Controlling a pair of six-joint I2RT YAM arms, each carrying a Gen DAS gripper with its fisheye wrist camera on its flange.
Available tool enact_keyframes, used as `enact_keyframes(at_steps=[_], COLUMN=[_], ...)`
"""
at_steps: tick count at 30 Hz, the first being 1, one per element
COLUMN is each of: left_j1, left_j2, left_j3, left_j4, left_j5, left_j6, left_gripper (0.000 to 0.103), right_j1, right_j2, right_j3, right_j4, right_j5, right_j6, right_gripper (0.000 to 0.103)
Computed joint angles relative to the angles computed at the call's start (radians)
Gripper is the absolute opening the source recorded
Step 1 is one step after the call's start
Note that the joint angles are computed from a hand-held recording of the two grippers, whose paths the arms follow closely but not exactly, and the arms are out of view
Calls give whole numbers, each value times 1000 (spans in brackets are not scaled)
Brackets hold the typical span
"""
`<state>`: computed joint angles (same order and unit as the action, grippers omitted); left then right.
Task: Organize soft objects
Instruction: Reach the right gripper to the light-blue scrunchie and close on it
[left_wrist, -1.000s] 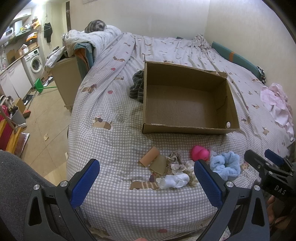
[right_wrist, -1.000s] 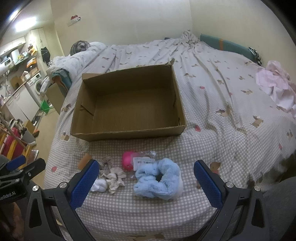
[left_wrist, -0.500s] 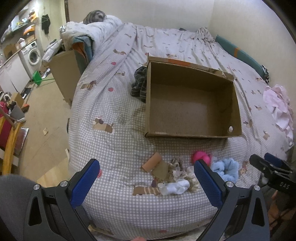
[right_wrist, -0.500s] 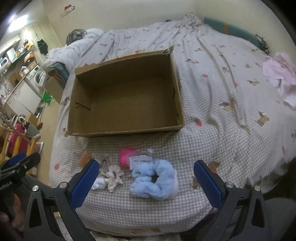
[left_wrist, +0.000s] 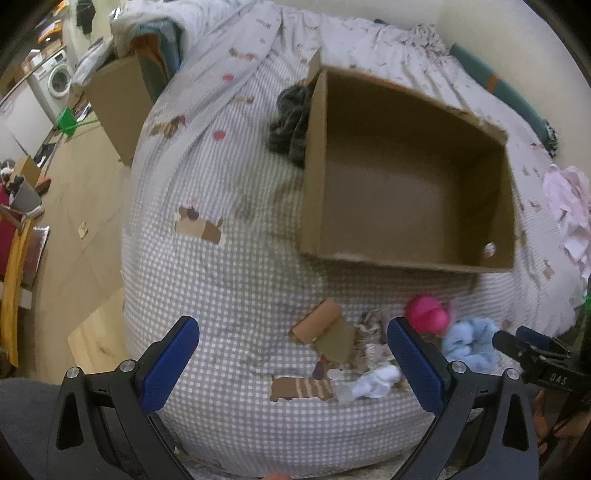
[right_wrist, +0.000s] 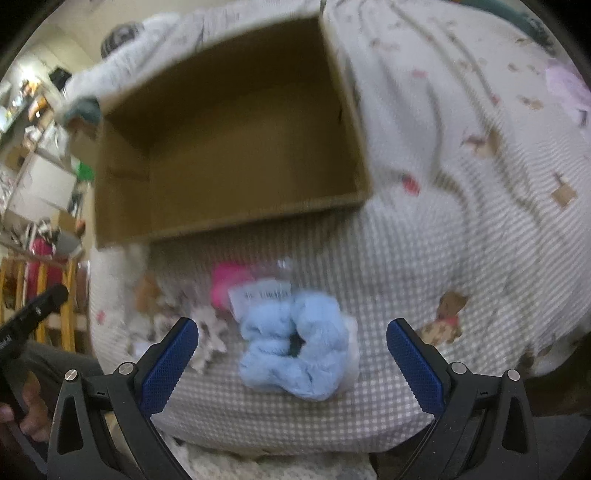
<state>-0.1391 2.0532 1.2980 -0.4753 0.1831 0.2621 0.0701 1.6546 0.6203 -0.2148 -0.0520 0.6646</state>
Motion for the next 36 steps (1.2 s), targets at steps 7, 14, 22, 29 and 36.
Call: enact_keyframes(at_steps=[7, 14, 22, 29, 36], left_j1=[10, -8, 4, 34, 21], left_j2=[65, 78, 82, 135, 209], left_j3=[29, 43, 59, 146, 214], left_j4=[-19, -34, -51, -107, -144], left_j5=[-20, -23, -28, -20, -27], left_j6=[-43, -53, -43, -77, -58], left_gripper=[102, 102, 102, 102, 99], right_j1=[103, 215, 140, 48, 34], right_j2=[211, 385, 345, 62, -140], right_j3=[110, 247, 157, -63, -191], right_j4=[-42, -114, -18, 155, 330], right_j5=[71, 169, 163, 46, -10], right_j6=[-42, -62, -78, -100, -55], right_gripper=[103, 103, 52, 36, 36])
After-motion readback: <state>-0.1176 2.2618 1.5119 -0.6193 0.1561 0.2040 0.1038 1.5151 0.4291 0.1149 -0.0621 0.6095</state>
